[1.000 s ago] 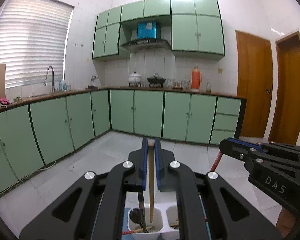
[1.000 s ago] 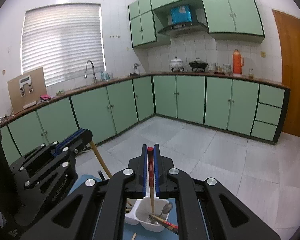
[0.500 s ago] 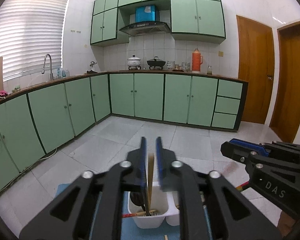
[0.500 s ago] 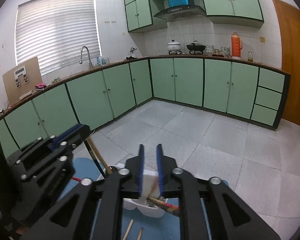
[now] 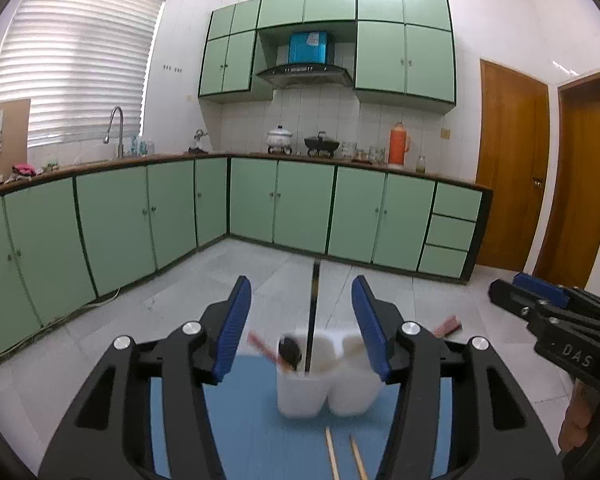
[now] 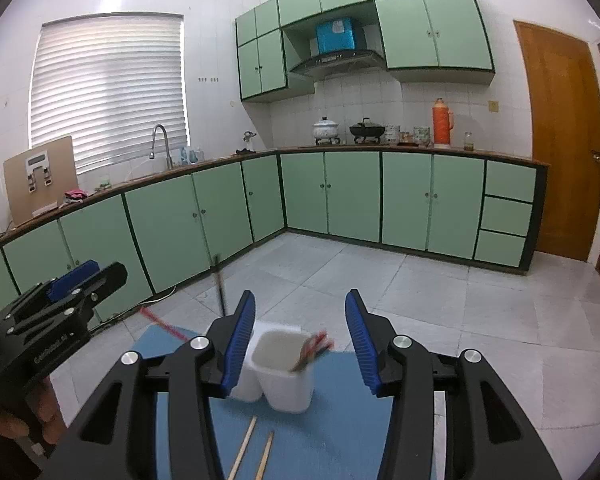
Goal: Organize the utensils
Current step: 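Move both tools back over the last two chopsticks on the table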
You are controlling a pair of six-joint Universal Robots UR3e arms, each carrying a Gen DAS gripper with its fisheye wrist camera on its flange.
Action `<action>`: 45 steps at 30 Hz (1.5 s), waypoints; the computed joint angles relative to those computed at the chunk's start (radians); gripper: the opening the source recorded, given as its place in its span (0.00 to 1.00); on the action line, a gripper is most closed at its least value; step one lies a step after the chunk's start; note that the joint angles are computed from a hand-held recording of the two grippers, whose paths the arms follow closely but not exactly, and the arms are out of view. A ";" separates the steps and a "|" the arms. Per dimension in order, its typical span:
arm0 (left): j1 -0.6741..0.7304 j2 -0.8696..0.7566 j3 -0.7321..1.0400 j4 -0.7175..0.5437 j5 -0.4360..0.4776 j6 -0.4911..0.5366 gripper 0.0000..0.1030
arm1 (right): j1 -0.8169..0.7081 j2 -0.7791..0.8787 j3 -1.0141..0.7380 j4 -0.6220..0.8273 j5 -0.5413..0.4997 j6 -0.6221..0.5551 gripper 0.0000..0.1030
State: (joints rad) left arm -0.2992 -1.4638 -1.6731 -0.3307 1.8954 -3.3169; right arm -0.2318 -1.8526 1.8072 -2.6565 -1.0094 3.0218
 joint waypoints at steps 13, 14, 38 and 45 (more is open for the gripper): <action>-0.144 0.344 -0.455 -0.151 0.124 -0.141 0.57 | -0.295 -0.735 0.480 0.545 0.185 -0.250 0.45; -0.150 0.366 -0.486 -0.173 0.123 -0.156 0.57 | -0.304 -0.769 0.496 0.590 0.182 -0.272 0.45; -0.273 0.483 -0.799 -0.323 0.109 -0.336 0.56 | 0.039 -0.966 0.834 0.632 -0.115 -0.196 0.30; -0.281 0.476 -0.800 -0.324 0.104 -0.351 0.56 | 0.158 -0.823 0.855 0.442 -0.195 -0.107 0.21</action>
